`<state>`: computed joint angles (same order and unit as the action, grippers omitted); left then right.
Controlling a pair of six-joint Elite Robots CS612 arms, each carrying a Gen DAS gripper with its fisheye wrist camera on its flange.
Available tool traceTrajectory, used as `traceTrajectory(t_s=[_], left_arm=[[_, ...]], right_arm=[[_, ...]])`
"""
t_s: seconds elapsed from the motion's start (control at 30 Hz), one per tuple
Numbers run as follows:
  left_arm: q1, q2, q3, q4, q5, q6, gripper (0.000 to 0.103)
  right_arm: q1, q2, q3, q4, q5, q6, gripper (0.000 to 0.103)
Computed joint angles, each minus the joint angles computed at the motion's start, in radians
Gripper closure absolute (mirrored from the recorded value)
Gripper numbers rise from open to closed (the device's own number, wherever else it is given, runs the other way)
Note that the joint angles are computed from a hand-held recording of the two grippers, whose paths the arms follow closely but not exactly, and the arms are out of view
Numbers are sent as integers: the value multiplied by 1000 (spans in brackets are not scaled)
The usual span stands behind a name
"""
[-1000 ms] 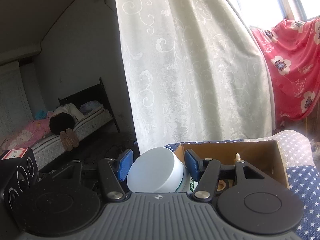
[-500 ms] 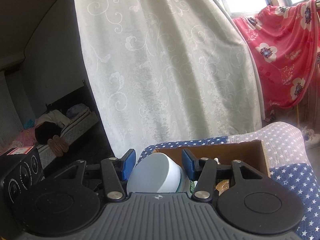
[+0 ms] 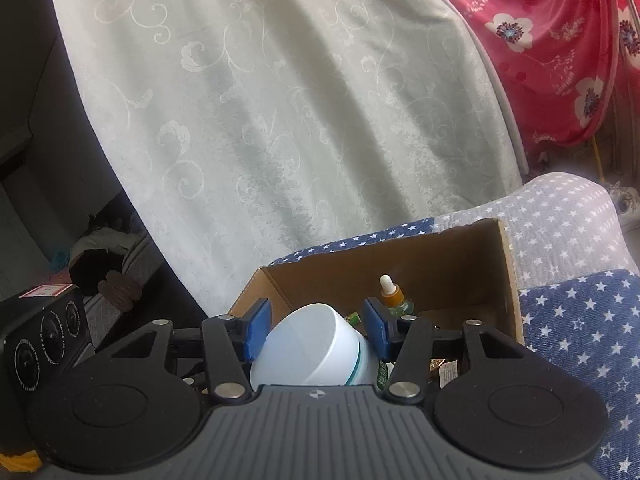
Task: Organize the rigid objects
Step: 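Lower the bottle into the box beside the charger plug and open the right gripper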
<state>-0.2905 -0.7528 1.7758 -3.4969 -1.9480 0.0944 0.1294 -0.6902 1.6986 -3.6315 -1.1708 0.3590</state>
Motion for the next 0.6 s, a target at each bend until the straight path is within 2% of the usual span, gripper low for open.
traceTrajectory(t_s=[0.17, 0.3, 0.43, 0.47, 0.6], left_arm=[[-16, -1, -18, 80, 49, 14, 50], [-26, -10, -17, 129, 76, 23, 50], [-24, -9, -14, 133, 99, 38, 47], [-16, 13, -41, 142, 93, 39, 47], [-20, 7, -29, 127, 112, 41, 43]], right_arm=[[-19, 37, -21, 3, 55, 42, 49], [-25, 51, -25, 28, 70, 48, 49], [-27, 56, -27, 64, 70, 43, 49], [-28, 57, -26, 70, 72, 43, 50], [-27, 54, -21, 69, 69, 30, 50]])
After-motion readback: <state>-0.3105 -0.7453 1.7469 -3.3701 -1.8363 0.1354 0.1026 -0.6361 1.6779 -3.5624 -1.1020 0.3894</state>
